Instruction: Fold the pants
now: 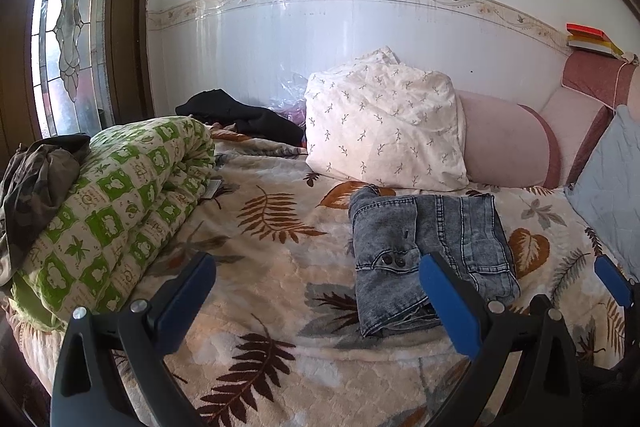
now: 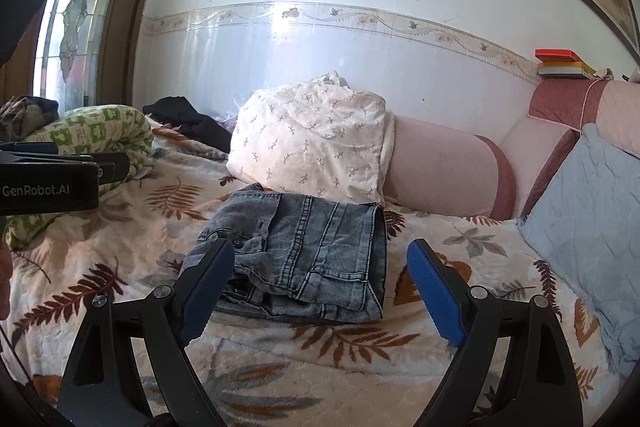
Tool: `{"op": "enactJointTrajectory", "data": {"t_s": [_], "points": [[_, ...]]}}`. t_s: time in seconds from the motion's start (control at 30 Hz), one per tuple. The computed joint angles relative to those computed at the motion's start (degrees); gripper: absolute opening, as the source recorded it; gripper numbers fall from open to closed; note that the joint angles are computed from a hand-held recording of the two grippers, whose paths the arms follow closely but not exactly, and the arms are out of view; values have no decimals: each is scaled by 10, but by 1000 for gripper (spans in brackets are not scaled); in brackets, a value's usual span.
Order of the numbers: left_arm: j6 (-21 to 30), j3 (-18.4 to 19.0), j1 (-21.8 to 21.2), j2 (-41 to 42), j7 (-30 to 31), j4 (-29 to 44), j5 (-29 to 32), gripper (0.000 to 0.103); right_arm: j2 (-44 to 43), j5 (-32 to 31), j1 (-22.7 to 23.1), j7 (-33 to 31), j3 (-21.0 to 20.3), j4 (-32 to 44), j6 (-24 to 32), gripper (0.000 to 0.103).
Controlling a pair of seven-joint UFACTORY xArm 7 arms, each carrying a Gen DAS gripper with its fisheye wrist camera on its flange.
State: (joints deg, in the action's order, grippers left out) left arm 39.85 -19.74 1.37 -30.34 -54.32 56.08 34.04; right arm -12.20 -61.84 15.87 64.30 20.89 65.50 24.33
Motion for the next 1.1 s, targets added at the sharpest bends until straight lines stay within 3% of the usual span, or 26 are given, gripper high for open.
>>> {"op": "enactJointTrajectory", "data": {"t_s": [0.73,1.0,1.1], "points": [[20,4,-1,-36,17,-33,-17,103,4,33,12,-10,9,2,1,89],[8,2,8,-39,29,-49,-13,103,16,48,26,-27,5,9,9,89],[-4,21,-7,-33,47,-58,-38,103,20,58,32,-43,1,10,28,89]]}}
